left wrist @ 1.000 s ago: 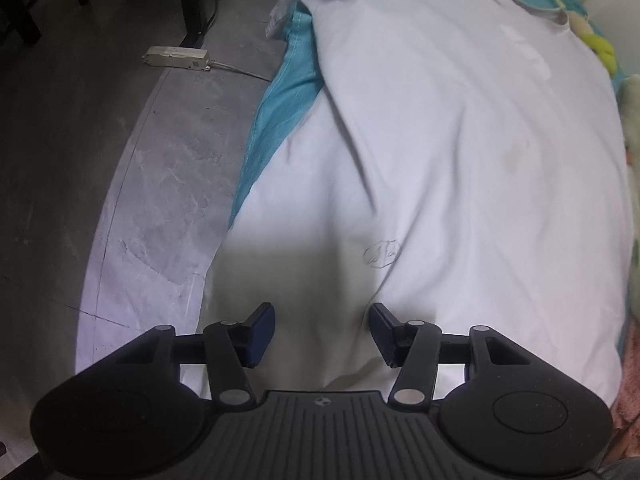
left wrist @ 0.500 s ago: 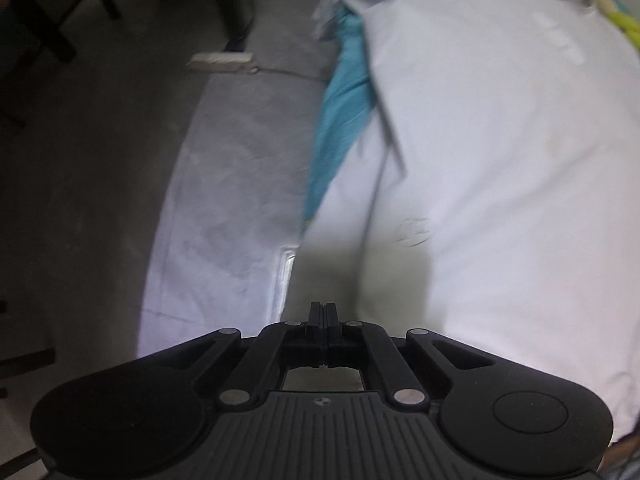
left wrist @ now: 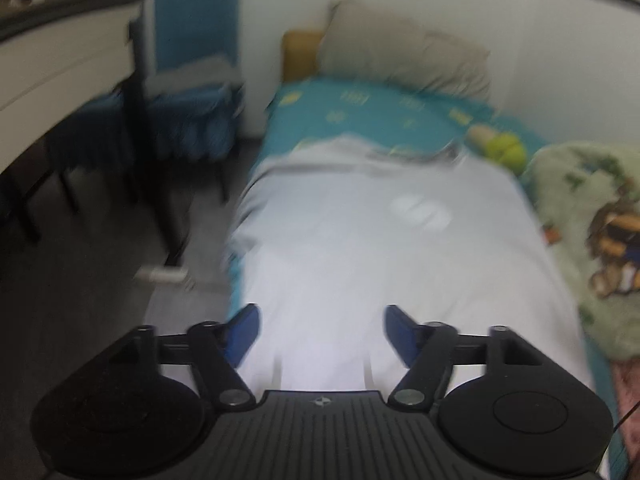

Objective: Fold clothes

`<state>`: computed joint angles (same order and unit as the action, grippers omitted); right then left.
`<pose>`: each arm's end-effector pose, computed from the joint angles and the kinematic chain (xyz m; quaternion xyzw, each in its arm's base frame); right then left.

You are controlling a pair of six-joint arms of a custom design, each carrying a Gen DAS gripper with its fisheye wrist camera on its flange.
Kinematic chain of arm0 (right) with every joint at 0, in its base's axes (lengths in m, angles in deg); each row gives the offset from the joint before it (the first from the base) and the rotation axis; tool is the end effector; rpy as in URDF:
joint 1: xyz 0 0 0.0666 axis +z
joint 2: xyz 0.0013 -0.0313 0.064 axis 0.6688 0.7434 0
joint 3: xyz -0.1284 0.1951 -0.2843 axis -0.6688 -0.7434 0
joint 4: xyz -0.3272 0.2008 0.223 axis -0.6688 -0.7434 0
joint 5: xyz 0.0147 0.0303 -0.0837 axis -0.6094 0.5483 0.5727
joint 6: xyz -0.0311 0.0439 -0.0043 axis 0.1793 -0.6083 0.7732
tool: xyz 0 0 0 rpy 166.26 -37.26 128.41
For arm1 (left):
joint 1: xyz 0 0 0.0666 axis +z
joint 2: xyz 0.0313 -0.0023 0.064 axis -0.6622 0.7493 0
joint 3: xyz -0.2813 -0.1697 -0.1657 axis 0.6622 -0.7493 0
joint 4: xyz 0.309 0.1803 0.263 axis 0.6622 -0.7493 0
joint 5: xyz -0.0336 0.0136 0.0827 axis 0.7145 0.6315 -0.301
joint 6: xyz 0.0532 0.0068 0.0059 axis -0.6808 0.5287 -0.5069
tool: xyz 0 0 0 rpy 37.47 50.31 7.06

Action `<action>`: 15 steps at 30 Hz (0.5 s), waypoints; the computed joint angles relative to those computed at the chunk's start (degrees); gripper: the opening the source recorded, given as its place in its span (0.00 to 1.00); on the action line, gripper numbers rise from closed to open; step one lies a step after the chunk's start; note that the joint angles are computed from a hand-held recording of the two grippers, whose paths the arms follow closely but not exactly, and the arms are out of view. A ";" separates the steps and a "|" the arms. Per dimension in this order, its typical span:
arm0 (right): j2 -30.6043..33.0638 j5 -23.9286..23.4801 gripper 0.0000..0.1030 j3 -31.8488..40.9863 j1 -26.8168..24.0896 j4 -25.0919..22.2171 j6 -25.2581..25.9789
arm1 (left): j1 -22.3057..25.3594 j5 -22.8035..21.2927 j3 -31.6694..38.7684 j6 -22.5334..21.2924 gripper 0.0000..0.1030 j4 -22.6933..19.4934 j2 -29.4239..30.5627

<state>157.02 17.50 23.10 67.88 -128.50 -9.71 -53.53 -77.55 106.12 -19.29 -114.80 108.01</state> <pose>0.5741 0.2797 0.5472 -0.0689 0.8514 0.2068 0.4771 0.3942 -0.0723 0.6653 -0.1564 0.8966 0.0328 0.4130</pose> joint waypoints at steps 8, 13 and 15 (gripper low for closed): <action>0.07 1.57 0.76 -0.84 0.53 1.20 1.10 | -1.45 -6.18 -15.62 -5.55 1.00 24.88 -3.80; 0.51 1.72 0.76 -1.19 0.86 2.65 1.29 | 2.15 -3.99 -27.09 -5.33 1.00 31.72 -8.57; 1.02 1.09 0.93 -0.99 0.79 3.36 0.22 | 2.79 -3.40 -27.80 -4.46 1.00 31.25 -8.77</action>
<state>158.04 18.59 22.11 68.67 -125.14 -9.49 -50.74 -80.96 78.32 -23.75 -83.54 99.24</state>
